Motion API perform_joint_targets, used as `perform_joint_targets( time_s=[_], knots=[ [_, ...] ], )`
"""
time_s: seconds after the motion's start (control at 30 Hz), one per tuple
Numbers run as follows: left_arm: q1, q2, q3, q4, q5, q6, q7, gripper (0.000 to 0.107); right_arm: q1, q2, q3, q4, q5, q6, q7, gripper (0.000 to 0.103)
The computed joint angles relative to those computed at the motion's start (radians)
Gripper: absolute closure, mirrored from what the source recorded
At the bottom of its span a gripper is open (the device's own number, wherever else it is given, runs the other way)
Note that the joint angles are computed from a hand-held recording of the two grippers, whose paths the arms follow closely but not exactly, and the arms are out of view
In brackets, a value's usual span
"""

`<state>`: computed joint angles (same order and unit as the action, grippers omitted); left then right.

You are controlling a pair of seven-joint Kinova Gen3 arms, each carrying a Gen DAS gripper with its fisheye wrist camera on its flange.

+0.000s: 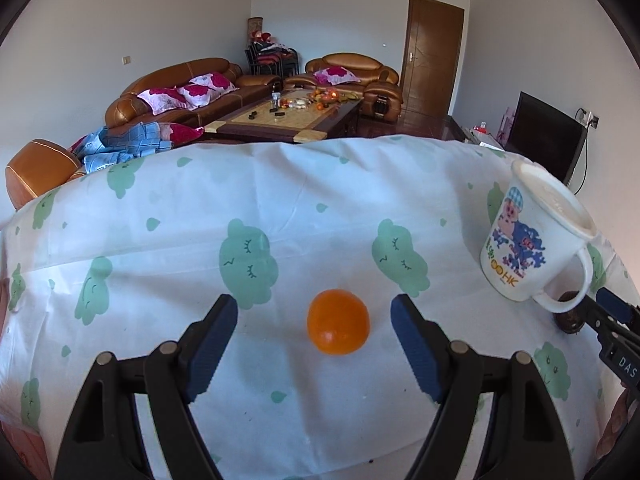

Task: Organize fruits
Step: 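Grasp the small orange with the left tool while the right tool grasps the dark brown oval fruit, then lift the orange and dark brown fruit off the table with both tools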

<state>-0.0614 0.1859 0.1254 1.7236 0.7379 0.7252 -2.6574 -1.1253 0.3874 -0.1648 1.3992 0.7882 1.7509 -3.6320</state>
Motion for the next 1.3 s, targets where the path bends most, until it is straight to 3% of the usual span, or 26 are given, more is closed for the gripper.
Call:
perform_joint_targets(
  time_s=[0.2, 0.33, 0.37, 0.5, 0.53, 0.97, 1.3],
  knots=[
    [0.032, 0.064, 0.012, -0.069, -0.079, 0.041, 0.077, 0.031, 0.030, -0.025, -0.008, 0.046, -0.025, -0.074, 0.000, 0.054],
    [0.036, 0.101, 0.023, -0.121, -0.125, 0.110, 0.121, 0.044, 0.054, -0.039, -0.016, 0.060, -0.040, -0.114, 0.027, 0.062],
    [0.037, 0.108, 0.026, -0.132, -0.134, 0.126, 0.129, 0.054, 0.063, -0.048, -0.017, 0.072, -0.046, -0.135, 0.027, 0.064],
    [0.021, 0.108, 0.035, -0.133, -0.126, 0.141, 0.125, 0.060, 0.083, -0.089, -0.029, 0.132, -0.055, -0.210, -0.010, 0.066],
    [0.017, 0.108, 0.035, -0.135, -0.121, 0.147, 0.124, 0.069, 0.084, -0.092, -0.032, 0.136, -0.053, -0.213, -0.016, 0.066],
    [-0.016, 0.112, 0.033, -0.135, -0.073, 0.178, 0.072, 0.071, 0.047, -0.065, -0.038, 0.102, -0.009, -0.136, -0.046, 0.066],
    [-0.043, 0.065, 0.027, -0.062, 0.020, 0.124, -0.026, 0.071, 0.007, -0.046, -0.031, 0.088, 0.040, -0.071, -0.065, 0.066]
  ],
)
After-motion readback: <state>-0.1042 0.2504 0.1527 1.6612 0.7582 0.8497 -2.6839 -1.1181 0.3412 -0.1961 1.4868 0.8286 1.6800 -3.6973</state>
